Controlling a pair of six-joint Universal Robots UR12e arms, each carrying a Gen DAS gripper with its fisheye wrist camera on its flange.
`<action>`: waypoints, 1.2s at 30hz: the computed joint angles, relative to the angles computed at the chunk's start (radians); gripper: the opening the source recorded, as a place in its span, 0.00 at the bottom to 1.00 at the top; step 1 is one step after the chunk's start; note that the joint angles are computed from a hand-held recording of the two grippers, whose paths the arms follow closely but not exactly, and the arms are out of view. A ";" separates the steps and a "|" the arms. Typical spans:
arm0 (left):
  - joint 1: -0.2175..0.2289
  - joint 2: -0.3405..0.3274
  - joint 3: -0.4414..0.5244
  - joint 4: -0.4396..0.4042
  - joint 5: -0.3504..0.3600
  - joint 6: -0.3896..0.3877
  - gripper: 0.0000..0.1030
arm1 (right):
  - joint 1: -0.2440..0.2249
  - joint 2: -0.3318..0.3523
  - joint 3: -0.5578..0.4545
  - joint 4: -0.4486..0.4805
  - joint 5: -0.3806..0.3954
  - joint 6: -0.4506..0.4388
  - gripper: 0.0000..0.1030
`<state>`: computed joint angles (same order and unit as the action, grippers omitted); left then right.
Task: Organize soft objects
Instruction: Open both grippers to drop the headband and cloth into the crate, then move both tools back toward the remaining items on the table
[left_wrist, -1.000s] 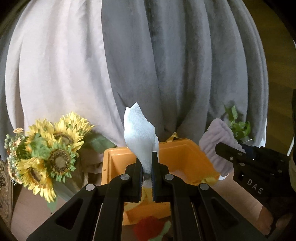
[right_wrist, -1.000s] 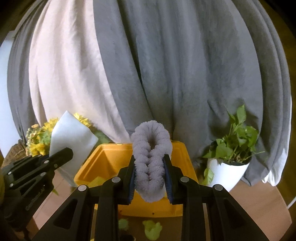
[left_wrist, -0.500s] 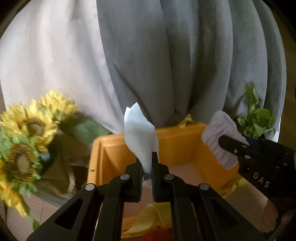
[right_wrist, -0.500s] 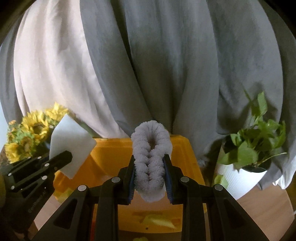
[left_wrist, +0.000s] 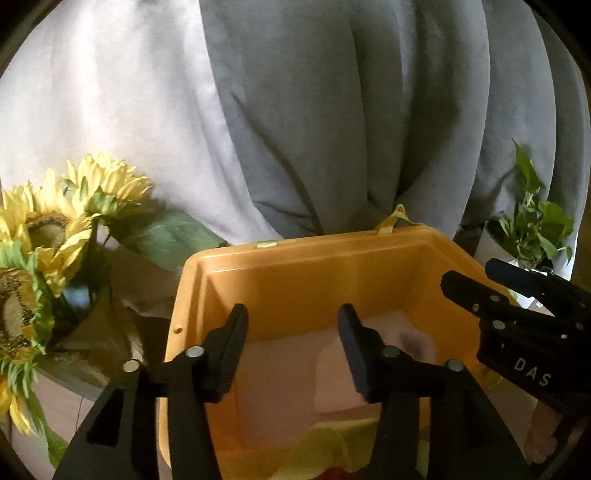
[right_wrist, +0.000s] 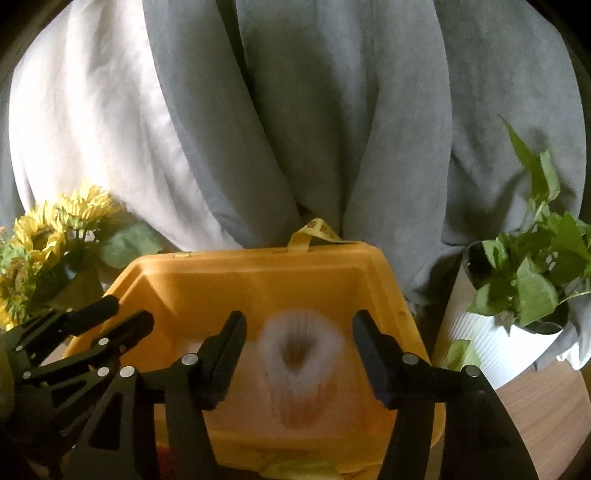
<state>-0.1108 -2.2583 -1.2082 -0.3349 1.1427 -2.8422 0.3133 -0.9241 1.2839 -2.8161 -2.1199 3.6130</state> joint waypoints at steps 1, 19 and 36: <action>0.000 0.005 -0.006 0.007 0.003 -0.007 0.59 | 0.001 -0.004 0.007 -0.004 -0.006 -0.001 0.61; 0.032 0.157 -0.194 0.163 0.006 -0.077 0.85 | 0.062 -0.102 0.110 -0.087 -0.130 0.015 0.74; 0.083 0.291 -0.374 0.252 0.013 -0.089 0.86 | 0.133 -0.150 0.171 -0.136 -0.173 -0.006 0.77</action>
